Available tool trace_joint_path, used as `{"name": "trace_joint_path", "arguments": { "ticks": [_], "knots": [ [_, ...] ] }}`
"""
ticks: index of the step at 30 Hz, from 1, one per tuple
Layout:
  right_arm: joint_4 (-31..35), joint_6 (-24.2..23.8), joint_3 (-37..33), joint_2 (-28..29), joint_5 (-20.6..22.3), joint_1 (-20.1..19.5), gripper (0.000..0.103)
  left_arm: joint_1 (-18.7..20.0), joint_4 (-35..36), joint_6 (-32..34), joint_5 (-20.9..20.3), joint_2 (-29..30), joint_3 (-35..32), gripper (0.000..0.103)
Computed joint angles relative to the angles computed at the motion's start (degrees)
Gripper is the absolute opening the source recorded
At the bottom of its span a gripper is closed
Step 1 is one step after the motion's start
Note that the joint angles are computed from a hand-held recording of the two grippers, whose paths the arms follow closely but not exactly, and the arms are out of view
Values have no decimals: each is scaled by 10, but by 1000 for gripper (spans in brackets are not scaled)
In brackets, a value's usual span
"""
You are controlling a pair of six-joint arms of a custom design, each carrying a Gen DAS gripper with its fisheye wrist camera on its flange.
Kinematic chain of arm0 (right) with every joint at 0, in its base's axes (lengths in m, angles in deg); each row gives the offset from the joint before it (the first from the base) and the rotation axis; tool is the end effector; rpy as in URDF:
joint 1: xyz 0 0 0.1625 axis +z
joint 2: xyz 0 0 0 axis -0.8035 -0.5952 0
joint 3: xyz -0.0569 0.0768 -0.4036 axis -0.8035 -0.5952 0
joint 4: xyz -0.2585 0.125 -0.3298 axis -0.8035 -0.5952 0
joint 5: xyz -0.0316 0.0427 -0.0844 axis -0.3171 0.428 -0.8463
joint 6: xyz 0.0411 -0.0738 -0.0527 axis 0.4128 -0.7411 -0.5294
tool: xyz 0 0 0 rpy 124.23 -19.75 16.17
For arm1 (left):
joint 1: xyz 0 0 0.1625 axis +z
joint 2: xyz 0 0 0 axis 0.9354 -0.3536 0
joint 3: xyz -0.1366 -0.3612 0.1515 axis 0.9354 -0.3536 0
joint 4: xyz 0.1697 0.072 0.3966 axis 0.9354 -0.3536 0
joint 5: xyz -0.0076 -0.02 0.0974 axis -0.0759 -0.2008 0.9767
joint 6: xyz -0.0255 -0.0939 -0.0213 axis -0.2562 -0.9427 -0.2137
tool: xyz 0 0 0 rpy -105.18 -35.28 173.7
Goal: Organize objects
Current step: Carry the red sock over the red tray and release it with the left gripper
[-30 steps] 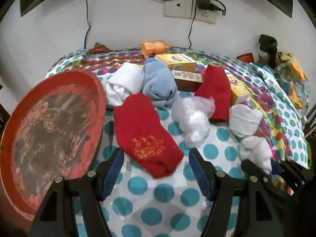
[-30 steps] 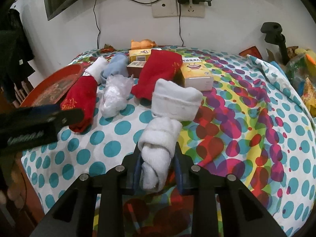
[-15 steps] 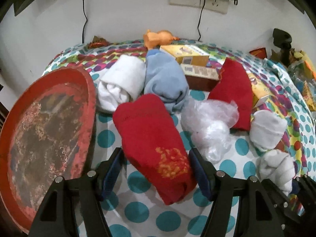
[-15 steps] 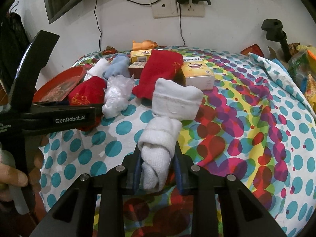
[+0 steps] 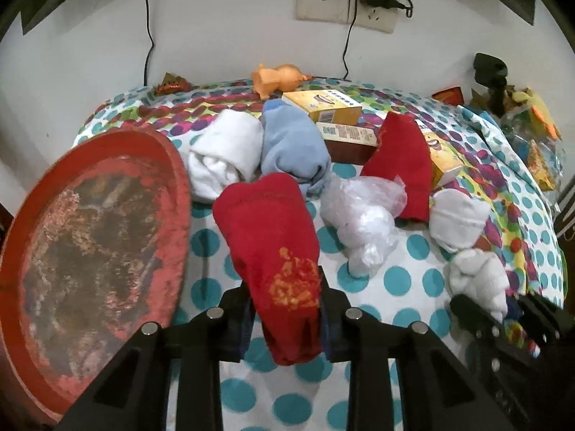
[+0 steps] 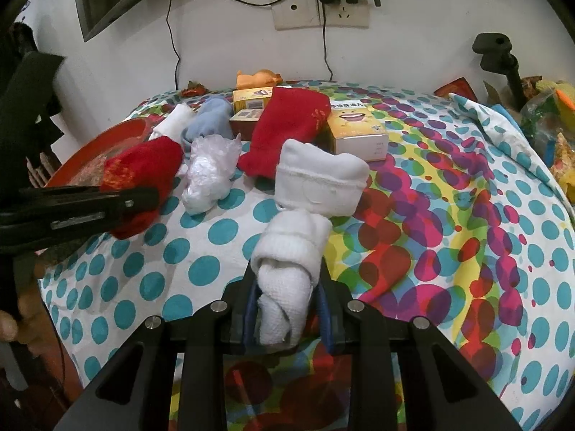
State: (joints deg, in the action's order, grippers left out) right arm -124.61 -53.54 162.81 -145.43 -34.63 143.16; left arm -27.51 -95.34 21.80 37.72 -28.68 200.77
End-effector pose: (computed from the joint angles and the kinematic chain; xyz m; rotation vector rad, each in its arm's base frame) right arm 0.0837 -0.4264 0.1771 0.2563 -2.3290 0.9081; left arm -0.2742 -0.5149 0.0342 0.6831 2.3622 -0.5289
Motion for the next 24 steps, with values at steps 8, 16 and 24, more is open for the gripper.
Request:
{"name": "trace_joint_path", "arguments": {
  "ticks": [8,16,24],
  "knots": [
    [3,12,-2,0,-7,3,25,-4,7,14,-4,-65,30,29],
    [0,14,-3,4,-17,7,25,12,27,13,53,-117,51,29],
    [4,20,-7,8,-31,14,25,63,65,3,111,-176,63,29]
  ]
}}
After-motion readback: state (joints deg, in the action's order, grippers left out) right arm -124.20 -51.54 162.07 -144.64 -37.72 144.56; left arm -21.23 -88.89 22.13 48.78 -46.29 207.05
